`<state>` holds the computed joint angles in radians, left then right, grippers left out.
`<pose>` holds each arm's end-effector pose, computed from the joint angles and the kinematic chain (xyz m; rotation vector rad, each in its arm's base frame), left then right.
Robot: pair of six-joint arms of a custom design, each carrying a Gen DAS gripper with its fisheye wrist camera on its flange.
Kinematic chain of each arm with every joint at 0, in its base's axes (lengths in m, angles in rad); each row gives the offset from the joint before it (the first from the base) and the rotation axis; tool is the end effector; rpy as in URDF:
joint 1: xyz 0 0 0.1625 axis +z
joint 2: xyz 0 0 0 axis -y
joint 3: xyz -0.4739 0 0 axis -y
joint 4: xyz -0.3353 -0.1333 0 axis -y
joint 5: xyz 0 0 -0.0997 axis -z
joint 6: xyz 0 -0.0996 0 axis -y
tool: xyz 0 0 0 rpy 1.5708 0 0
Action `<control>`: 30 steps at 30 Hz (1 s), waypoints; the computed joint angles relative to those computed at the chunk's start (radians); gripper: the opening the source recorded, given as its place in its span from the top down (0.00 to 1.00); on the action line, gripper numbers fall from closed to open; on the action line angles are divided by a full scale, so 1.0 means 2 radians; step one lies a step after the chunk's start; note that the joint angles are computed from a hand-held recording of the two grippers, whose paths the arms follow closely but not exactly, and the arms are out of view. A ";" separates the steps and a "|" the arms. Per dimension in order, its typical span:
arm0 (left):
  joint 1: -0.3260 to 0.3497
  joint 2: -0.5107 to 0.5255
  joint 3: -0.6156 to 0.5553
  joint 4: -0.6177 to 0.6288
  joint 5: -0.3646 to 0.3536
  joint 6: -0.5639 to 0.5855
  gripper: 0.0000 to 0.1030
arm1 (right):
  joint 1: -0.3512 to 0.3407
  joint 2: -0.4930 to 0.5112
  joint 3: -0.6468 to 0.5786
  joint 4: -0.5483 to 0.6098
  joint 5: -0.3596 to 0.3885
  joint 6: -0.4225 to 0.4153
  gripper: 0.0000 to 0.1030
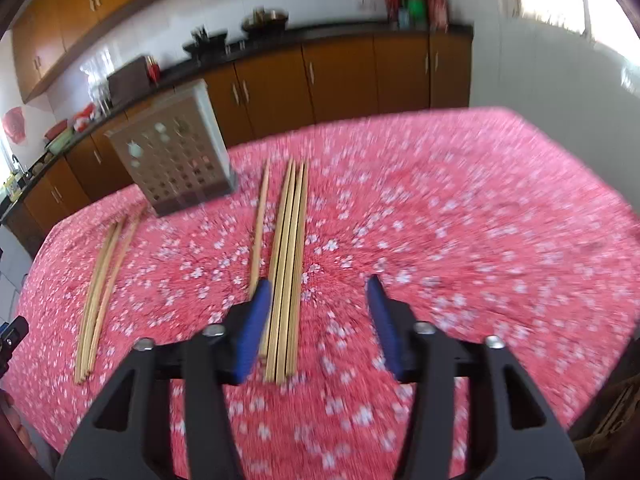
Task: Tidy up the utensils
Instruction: 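Grasp a wooden chopstick with the right tool while the left tool grasps another chopstick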
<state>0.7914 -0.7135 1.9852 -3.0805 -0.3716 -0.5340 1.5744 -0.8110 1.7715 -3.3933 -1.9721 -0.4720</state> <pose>-0.2345 -0.5591 0.1406 0.0862 2.0945 -1.0698 0.0967 -0.6527 0.2473 0.3469 -2.3833 0.9594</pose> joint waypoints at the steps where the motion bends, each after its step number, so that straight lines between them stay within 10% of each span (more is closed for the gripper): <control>1: 0.007 0.000 -0.011 0.014 -0.003 0.006 0.08 | -0.001 0.005 -0.020 0.035 -0.003 0.011 0.67; 13: 0.058 0.008 -0.081 0.079 -0.074 0.041 0.41 | -0.005 0.030 -0.089 0.168 -0.013 0.022 0.87; 30: 0.080 0.016 -0.107 0.100 -0.142 0.054 0.82 | 0.001 0.054 -0.100 0.106 -0.050 -0.025 0.92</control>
